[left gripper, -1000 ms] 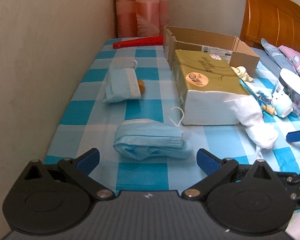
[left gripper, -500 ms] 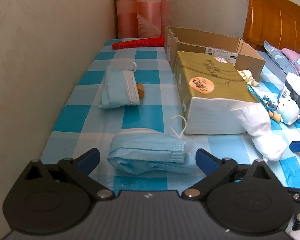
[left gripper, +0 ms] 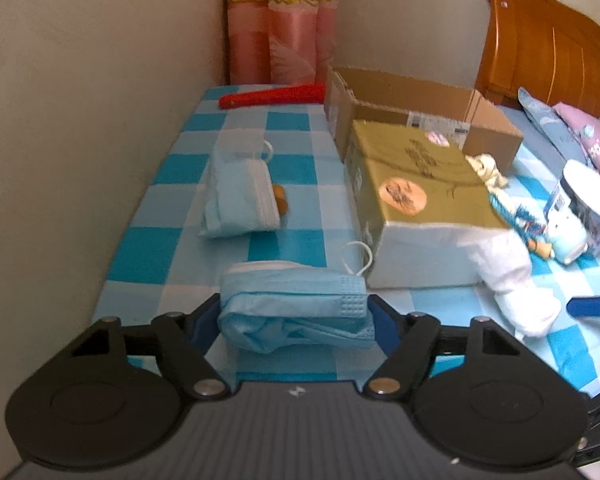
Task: Organize soft objects
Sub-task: 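Close left gripper on the blue mask while right gripper grasps the white cloth bundle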
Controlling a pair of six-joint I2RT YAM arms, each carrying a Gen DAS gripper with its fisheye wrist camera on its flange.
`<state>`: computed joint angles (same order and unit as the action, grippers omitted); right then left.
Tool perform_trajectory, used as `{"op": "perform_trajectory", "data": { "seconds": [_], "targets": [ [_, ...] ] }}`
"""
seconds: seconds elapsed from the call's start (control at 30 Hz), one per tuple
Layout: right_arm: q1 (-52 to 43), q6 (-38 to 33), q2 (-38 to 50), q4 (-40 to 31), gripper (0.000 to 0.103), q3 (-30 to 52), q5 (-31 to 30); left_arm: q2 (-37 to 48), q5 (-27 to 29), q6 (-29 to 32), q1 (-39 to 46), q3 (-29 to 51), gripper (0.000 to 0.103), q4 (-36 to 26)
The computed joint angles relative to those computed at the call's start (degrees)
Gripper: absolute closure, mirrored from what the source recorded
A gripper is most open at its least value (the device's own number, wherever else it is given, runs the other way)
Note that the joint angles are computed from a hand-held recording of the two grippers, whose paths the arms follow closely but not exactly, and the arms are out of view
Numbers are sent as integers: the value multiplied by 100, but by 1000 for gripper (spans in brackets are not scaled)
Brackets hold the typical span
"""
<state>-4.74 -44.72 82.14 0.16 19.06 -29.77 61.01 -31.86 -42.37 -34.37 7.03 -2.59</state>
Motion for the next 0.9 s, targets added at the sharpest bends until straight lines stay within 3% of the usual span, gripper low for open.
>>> {"op": "perform_trajectory", "data": {
  "seconds": [0.17, 0.27, 0.43, 0.57, 0.73, 0.9],
  "targets": [
    [77, 147, -83, 20, 0, -38, 100, -836, -172, -127, -76, 53, 28, -741],
    [227, 225, -113, 89, 2, -53, 137, -785, -186, -180, -155, 127, 29, -833],
    [593, 485, -293, 363, 18, -110, 181, -621, -159, -271, -292, 166, 29, -781],
    [854, 709, -198, 496, 25, -16, 238, -652, -171, -388, -426, 187, 29, -917],
    [1037, 1034, -103, 564, 53, 45, 430, -819, -290, -538, -627, 277, 29, -1326],
    [931, 791, -407, 69, 57, 51, 398, -1012, -475, -730, -926, 406, 29, -1804]
  ]
}}
